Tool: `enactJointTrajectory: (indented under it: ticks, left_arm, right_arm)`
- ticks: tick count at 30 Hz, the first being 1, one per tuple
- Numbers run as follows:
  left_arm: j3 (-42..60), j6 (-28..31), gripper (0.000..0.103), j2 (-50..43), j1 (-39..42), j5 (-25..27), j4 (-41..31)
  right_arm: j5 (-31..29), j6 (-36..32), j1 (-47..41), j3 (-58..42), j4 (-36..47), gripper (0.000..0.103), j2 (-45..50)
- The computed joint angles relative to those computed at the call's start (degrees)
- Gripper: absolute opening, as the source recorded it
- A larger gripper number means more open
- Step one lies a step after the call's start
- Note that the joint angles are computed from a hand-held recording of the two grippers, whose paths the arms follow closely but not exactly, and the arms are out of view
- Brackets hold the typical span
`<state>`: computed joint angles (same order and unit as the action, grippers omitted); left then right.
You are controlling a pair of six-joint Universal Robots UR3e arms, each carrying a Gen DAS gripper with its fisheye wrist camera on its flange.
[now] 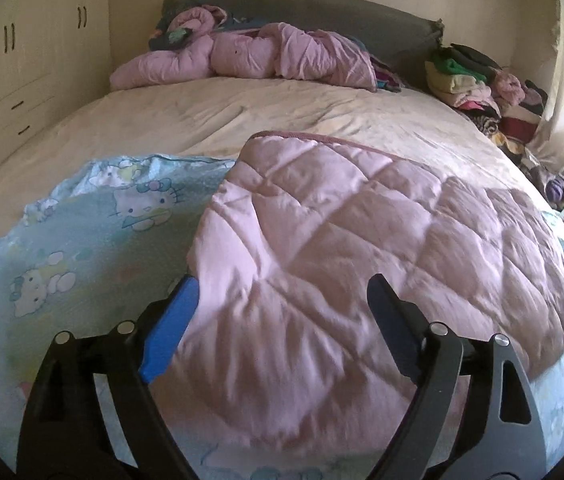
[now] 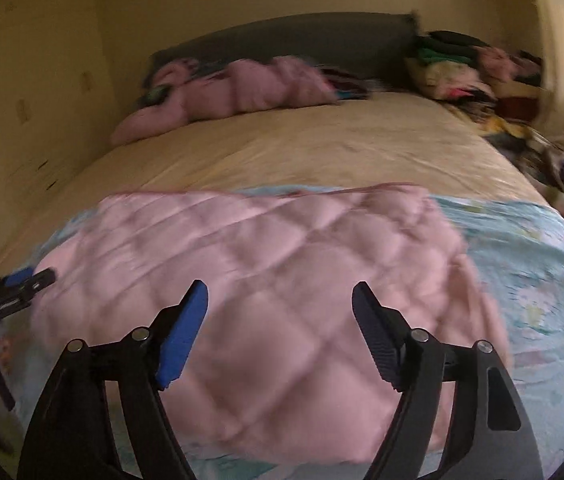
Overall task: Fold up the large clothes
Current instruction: 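Open both tools and release the folded jacket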
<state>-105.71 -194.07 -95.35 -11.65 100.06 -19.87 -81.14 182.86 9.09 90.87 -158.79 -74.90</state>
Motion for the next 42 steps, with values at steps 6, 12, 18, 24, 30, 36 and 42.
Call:
enactJointTrajectory:
  ticks: [6, 12, 18, 24, 30, 36, 42]
  left_arm:
    - [-2.10, 0.66, 0.079, 2.54, -2.64, -1.55, -0.28]
    - [-0.29, 0.80, 0.081, -2.51, -5.41, 1.25, -1.23]
    - [-0.81, 1.20, 0.084, -3.98, -4.72, 0.74, -0.41]
    - [-2.01, 0.89, 0.086, -5.09, -4.63, 0.55, 1.82]
    - [-2.44, 0.71, 0.087, -5.34, -4.09, -0.39, 2.61]
    - [-1.80, 0.44, 0.092, -2.94, -4.64, 1.54, -0.53]
    - [-4.29, -0.20, 0.094, 1.79, -3.83, 3.79, -0.62]
  right_arm:
    - [-2.96, -0.73, 7.58, -8.37, 5.19, 0.074, 6.38]
    - [-6.42, -1.82, 11.01, -16.68, 10.66, 0.077, 13.52]
    - [-6.37, -1.25, 11.20, -22.40, 16.01, 0.079, 18.69]
    - [-7.50, 0.43, 11.98, -23.09, 13.58, 0.079, 21.28]
    - [-9.01, 1.16, 12.72, -22.84, 12.18, 0.079, 21.99]
    - [-7.04, 1.85, 12.03, -21.13, 13.77, 0.080, 18.65]
    - [-5.29, 0.73, 11.41, -10.83, 8.89, 0.095, 9.68]
